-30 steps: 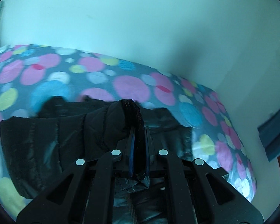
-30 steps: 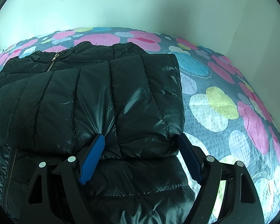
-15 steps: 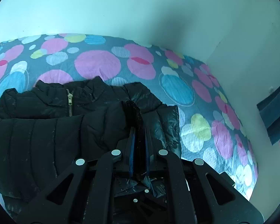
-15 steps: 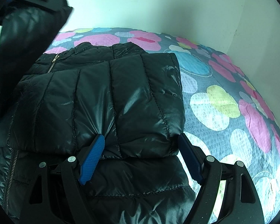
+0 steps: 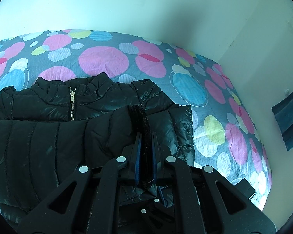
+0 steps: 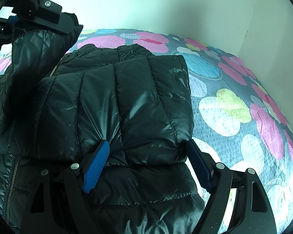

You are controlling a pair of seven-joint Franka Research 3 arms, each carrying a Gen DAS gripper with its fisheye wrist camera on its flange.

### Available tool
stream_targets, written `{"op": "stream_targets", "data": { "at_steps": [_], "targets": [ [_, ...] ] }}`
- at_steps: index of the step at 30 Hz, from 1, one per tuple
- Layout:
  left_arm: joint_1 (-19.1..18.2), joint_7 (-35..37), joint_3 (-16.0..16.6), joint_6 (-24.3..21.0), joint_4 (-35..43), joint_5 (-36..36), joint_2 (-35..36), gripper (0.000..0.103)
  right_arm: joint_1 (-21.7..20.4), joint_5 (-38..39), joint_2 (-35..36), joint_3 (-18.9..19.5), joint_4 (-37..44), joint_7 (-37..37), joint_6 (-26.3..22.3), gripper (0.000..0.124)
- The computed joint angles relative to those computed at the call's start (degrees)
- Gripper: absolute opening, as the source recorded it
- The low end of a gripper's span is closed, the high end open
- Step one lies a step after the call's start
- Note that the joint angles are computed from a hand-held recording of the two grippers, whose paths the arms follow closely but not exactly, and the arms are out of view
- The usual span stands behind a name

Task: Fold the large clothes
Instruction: 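Carry the sleeve with the left gripper across the jacket body and release, then grasp the jacket hem with the right gripper and lift it toward the collar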

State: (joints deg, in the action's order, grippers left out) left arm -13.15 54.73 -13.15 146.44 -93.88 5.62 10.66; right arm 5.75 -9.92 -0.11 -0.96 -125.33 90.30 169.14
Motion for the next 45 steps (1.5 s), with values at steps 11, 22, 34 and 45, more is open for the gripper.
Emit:
{"op": "stream_targets", "data": {
  "at_steps": [11,22,34,45],
  "targets": [
    [-0.37,1.99,-0.76,1.57,-0.72,-1.58,-1.24,0.037,-0.02,0.08,-0.06,-0.02,-0.06,-0.09,0.0,0.079],
    [2.79,-11.06,1.45,1.66,-18.6,15.15,-19.15,0.06,0.18,8.09,-2.19,0.05,-1.12,-6.1,-0.21,0.08],
    [11.23,-19.33,4.85,-3.32,-37.05,18.25,-34.16,0.06,4.39,36.52,-1.59,-0.9,8.72,-30.3,-11.03,0.08],
    [12.56,-17.55,5.15,-1.41,-41.19,15.1,-35.46,0.061,3.78,32.37,5.13,2.21,14.57,-28.69,-16.81,0.019]
  ]
}}
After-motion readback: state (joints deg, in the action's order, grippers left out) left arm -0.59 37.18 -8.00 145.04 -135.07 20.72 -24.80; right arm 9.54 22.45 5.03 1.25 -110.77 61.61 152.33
